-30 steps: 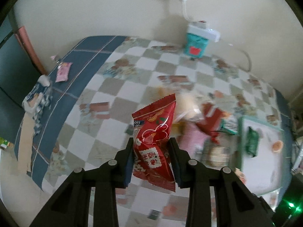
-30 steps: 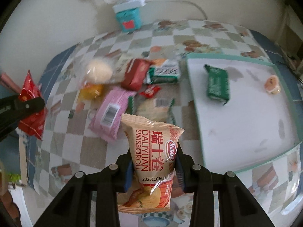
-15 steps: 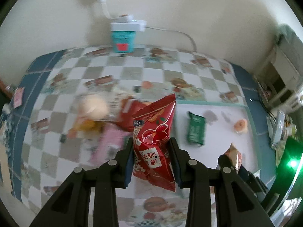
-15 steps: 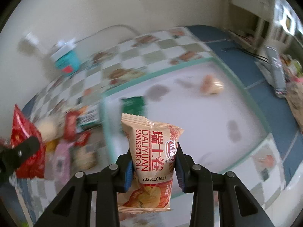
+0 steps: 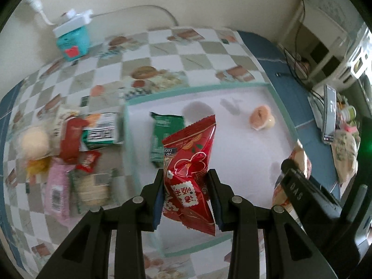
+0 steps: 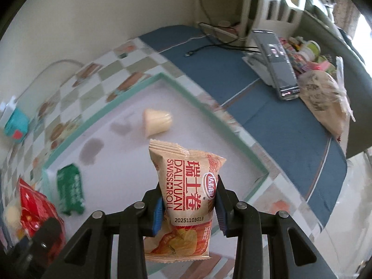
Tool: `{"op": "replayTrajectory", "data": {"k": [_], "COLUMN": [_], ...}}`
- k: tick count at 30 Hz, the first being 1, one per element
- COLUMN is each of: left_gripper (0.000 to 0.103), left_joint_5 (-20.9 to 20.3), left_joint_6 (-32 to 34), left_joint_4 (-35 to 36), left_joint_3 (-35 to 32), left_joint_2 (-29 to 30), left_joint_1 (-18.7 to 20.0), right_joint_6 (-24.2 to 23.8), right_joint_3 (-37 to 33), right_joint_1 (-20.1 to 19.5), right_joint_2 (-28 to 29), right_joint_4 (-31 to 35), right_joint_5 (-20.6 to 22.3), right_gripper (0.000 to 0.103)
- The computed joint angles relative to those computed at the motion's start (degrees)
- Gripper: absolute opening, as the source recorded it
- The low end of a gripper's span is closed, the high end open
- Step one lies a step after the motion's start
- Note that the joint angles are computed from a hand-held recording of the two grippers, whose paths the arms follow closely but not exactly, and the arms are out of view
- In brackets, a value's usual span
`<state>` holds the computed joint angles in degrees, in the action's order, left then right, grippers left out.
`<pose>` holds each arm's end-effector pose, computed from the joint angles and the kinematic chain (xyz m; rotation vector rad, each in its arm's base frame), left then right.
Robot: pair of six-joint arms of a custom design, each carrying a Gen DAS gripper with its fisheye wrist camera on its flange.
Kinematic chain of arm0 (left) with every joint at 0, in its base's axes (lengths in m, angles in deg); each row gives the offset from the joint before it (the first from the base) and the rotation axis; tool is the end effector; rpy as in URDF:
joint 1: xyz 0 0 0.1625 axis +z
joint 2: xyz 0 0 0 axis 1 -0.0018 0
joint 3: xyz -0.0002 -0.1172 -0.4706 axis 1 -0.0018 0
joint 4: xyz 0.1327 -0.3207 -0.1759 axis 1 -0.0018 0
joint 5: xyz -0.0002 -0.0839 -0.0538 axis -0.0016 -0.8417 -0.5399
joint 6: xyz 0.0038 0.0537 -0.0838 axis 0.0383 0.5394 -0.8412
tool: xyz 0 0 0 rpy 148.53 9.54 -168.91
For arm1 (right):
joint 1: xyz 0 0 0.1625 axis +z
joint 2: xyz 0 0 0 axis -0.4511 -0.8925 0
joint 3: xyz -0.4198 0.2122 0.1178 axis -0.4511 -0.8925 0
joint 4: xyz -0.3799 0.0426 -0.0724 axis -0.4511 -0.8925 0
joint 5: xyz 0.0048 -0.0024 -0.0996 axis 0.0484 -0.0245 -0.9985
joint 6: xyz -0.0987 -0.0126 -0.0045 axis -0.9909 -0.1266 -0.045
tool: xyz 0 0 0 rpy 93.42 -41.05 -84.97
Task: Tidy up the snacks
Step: 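Carry the Swiss roll bag and red bag onto the white tray and release, then move both tools back toward the remaining snacks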
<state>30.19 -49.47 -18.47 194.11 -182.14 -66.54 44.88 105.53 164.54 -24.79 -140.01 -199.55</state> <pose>-0.1048 -0.2484 0.2703 0.2237 2.4655 -0.4106 0.3419 -0.2390 -0.0032 -0.3592 -2.1428 0.7250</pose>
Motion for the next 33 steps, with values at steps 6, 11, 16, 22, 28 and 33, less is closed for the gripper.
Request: {"op": "replayTrajectory", "data": {"k": [6,11,16,22,28,33], "left_gripper": [0.047,0.073,0.08,0.088,0.096,0.097], "left_joint_5": [0.26,0.04,2.12,7.09,9.2,7.57], "left_joint_6": [1.98,1.1,-3.64,-15.89,-29.8,-39.88], "left_joint_4": [-5.29,-4.36,5.12,25.82,47.91,62.77], "left_joint_3": [0.79,0.49,-1.35,-5.67,-11.71,-16.61], "left_joint_2": [2.74,-0.1,-6.43,-14.74,-21.39,-25.43], "left_joint_1": [2.51,2.55,0.57,-1.42,-2.45,-5.03], "right_joint_6": [1.47,1.04,0.1,-4.32,-10.85,-15.09], "right_joint_3": [0.77,0.5,-0.24,-1.6,-4.13,-6.6], "right_joint_1": [-1.73,-1.57,-0.36,1.58,4.5,6.58], "right_joint_2": [-0.32,0.04,0.48,2.32,4.81,6.74], "right_joint_4": [0.54,0.69,1.13,-1.33,-4.41,-6.08], "right_joint_5": [0.01,0.29,-0.03,-0.28,-1.01,-0.91], "right_gripper": [0.041,0.066,0.074,0.088,0.103,0.103]}}
